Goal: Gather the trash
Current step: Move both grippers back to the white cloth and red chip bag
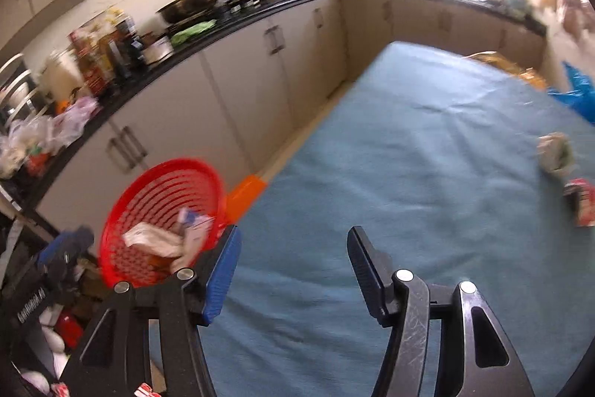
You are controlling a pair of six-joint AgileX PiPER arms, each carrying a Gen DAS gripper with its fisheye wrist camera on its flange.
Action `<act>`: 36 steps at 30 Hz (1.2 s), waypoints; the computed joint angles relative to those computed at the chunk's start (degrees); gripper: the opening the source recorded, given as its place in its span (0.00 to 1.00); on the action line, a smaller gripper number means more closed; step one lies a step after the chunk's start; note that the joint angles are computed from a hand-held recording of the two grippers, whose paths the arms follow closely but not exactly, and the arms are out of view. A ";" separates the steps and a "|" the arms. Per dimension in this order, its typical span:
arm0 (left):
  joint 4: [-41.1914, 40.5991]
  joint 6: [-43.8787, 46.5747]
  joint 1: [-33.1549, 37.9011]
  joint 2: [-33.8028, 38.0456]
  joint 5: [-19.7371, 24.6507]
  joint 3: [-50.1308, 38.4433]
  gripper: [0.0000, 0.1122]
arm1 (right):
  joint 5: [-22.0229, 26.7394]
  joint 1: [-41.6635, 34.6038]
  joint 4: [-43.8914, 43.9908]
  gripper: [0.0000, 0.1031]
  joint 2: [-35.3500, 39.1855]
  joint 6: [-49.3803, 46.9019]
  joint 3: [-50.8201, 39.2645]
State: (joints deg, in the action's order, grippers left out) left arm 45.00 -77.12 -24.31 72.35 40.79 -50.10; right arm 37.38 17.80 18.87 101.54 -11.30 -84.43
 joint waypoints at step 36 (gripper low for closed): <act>-12.63 22.73 -22.70 38.65 6.35 -48.93 0.57 | 22.41 -44.47 14.93 0.78 27.83 -10.24 -38.27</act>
